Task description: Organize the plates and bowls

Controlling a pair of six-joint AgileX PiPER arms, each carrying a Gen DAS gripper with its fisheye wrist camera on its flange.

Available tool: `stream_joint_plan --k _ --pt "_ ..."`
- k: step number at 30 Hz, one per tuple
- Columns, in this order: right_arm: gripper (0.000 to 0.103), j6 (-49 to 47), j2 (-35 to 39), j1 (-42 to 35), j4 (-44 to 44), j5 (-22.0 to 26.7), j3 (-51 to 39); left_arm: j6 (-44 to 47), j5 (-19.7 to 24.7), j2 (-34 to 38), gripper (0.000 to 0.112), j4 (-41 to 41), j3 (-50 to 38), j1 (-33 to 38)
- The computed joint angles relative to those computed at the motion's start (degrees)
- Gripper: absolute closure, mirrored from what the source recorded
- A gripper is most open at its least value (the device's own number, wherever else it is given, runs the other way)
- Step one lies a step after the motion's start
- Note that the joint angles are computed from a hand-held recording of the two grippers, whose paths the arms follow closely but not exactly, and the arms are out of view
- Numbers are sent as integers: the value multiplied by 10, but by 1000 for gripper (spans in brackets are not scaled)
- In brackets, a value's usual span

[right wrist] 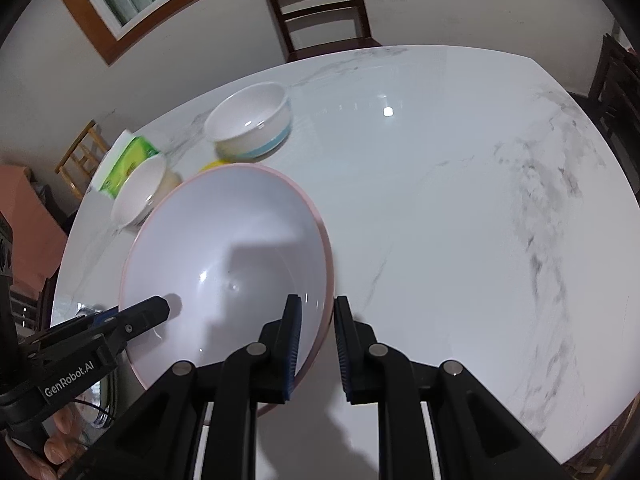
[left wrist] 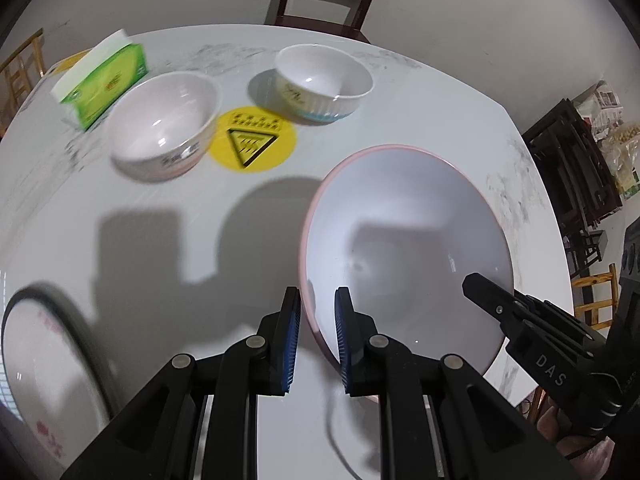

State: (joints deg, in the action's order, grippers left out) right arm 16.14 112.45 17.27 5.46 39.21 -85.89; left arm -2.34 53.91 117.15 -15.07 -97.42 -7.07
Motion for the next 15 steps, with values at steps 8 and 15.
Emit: stream_joint_plan --k 8,15 --pt "86 21 -48 55 4 -24 84 23 -42 -103 98 -7 154 33" --pt "86 28 -54 84 17 -40 116 43 -65 -146 98 -11 229 56"
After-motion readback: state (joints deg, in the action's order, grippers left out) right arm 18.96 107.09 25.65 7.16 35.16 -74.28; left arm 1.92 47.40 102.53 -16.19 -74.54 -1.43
